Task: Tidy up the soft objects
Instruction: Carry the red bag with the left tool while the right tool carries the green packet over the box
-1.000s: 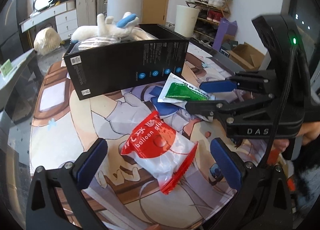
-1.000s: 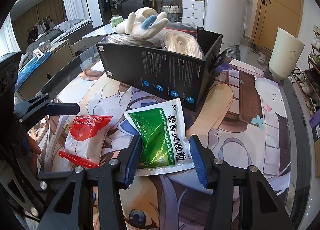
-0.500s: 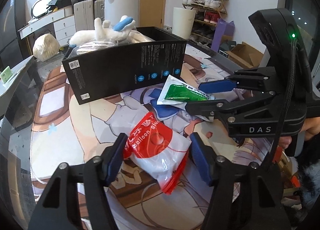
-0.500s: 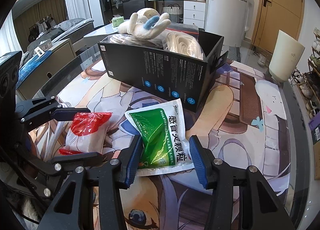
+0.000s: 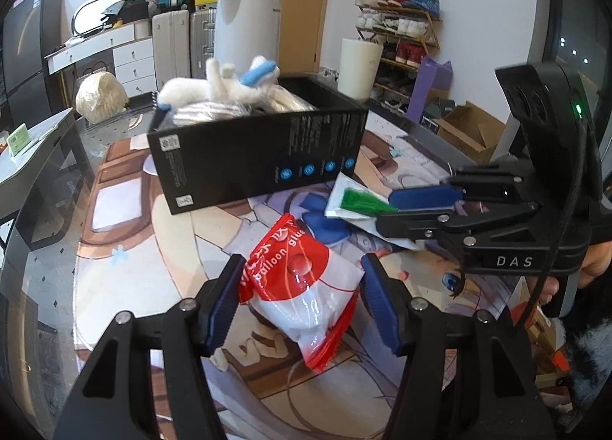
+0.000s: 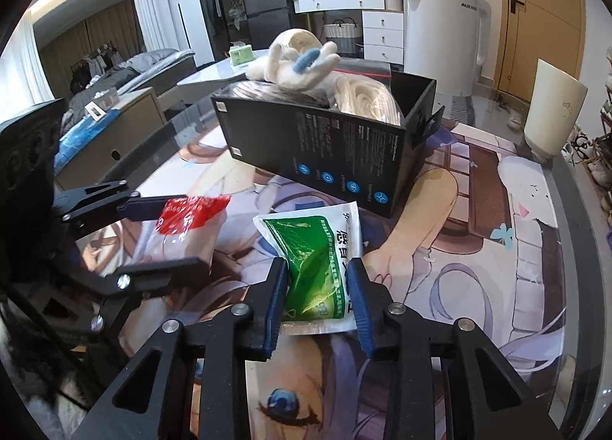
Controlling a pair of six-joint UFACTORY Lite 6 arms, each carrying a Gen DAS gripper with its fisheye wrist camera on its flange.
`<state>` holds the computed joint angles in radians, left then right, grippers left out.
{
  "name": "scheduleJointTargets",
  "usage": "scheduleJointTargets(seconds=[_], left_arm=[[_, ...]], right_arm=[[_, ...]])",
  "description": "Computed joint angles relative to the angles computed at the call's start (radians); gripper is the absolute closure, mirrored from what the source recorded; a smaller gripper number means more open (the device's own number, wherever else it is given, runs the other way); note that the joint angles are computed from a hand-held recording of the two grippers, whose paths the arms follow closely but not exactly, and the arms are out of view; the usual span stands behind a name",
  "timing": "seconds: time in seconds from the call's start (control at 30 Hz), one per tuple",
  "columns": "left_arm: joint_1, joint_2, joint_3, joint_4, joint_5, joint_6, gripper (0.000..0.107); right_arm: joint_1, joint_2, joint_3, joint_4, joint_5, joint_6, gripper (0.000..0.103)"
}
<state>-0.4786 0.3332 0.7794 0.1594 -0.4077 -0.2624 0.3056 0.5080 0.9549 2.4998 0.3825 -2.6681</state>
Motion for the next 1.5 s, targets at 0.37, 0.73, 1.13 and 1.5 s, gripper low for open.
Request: scheduleJointTargets(seconds=[0.37, 0.73, 1.13, 1.5], left_arm=[[0.031, -0.006, -0.003, 0.03, -0.012, -0.028, 0.046], [0.051, 0.0, 0.019, 0.042, -0.007, -0.031, 0.046], [0.086, -0.027, 0.034, 0.07, -0.008, -0.035, 0.046], [0.119, -0.09, 0.026, 0.104, -0.007, -0.064, 0.046]], right_arm=[[0.03, -0.036, -0.023, 0.157, -0.032, -0.181, 0.073], [0.009, 0.083, 0.139, -0.086, -0.13, 0.007, 0.038], [0.003, 0.09, 0.125, -0.012, -0.098, -0.039, 0.064], [-0.013, -0.042, -0.029, -0.026, 0.06, -0.018, 0.069]])
